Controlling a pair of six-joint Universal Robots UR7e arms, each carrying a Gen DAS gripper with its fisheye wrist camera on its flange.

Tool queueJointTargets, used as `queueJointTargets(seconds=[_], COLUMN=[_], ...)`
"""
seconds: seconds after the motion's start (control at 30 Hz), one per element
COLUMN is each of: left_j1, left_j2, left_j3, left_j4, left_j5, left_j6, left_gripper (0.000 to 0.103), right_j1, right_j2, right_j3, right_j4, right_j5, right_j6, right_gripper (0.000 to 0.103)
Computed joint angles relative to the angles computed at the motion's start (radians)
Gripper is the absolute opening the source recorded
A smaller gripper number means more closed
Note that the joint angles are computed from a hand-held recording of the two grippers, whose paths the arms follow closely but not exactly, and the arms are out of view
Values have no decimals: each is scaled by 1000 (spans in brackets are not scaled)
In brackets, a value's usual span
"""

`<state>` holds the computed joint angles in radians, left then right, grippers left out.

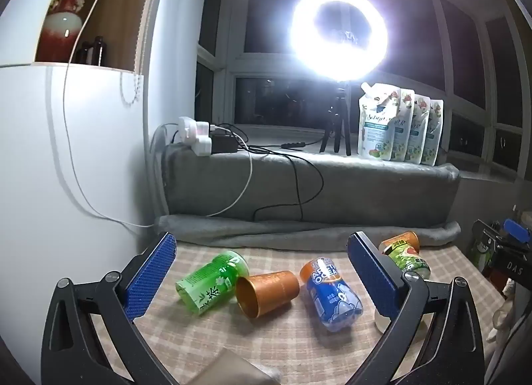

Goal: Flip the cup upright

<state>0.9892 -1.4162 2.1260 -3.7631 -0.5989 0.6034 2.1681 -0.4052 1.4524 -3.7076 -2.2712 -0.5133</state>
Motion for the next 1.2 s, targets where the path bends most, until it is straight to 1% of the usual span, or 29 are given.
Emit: queueJointTargets(seconds=[0.1, 0.13, 0.17, 0.2, 0.27, 0.3, 0.4, 0.5, 0.53, 0.63, 1.2], left_j1=[9, 8, 10, 5, 5, 6, 6, 6, 6, 5, -2], left_j2=[-15, -13, -12, -7, -1, 3, 16, 15, 16, 15, 9], left_j3=[-1, -18, -21, -13, -12, -4, -4, -3, -2, -3, -4], left_j4=[50, 81, 75, 27, 1, -23, -54, -54, -58, -48, -32], left_j5=[-7, 8, 6, 3, 3, -2, 5, 7, 9, 13, 11], left_j6=[-23, -35, -32, -5, 19, 33, 45, 43, 45, 37, 30], left_gripper=[102, 102, 102, 102, 102, 102, 102, 102, 102, 102, 102], right_j1=[-1, -1, -2, -3, -3, -10, -8, -7, -3, -2, -3], right_j2=[-3, -2, -2, -2, 0, -16, -14, -8, -2, 3, -3], right_j3=[3, 2, 2, 1, -2, 17, 16, 10, -1, -6, -9], right_j4=[-1, -3, -4, -3, -4, -6, -4, -6, -1, -2, 9], right_j5=[1, 0, 1, 1, 2, 11, 13, 13, 6, 4, 6], right_j6=[2, -2, -5, -6, -9, -1, 3, -6, 10, 9, 3], right_gripper=[103, 103, 103, 103, 103, 103, 103, 103, 103, 103, 103])
